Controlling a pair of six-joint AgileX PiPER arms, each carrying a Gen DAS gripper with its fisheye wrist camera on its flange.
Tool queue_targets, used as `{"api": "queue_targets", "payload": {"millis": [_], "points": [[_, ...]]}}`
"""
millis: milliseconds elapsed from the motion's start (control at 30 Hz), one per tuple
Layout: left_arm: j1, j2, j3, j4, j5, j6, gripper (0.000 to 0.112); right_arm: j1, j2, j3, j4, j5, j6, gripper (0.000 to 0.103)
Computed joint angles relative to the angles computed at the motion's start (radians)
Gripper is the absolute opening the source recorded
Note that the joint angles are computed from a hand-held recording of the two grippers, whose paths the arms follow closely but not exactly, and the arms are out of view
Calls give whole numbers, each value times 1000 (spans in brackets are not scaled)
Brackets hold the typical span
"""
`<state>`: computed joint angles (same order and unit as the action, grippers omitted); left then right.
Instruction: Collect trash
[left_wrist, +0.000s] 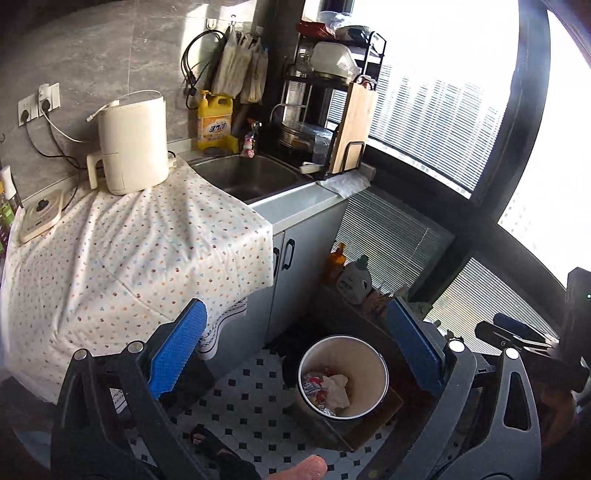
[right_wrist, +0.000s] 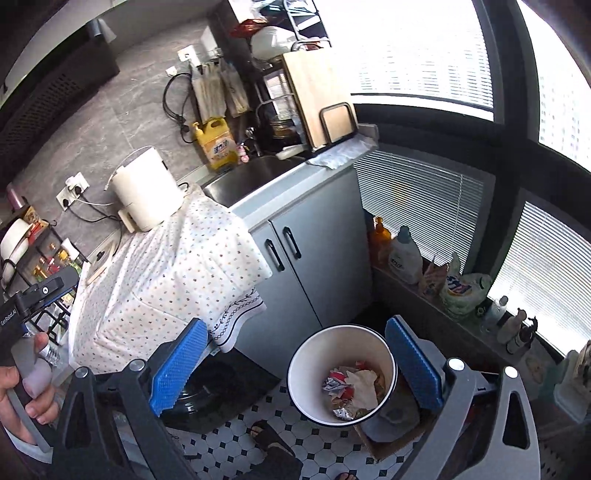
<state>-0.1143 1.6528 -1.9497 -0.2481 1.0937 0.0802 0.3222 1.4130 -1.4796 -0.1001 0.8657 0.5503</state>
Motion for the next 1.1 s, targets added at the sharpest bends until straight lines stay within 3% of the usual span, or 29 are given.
{"api": "queue_targets", "payload": {"millis": [100, 500, 1100], "points": [[35, -43, -1, 7, 27, -18, 97, 7, 16, -85, 54, 39, -63, 95], [122, -196, 54, 38, 79, -44, 97, 123, 95, -380, 9, 220, -109, 95], [281, -329, 169, -18, 14, 12, 97, 257, 146, -462, -15, 176, -92, 95]]}}
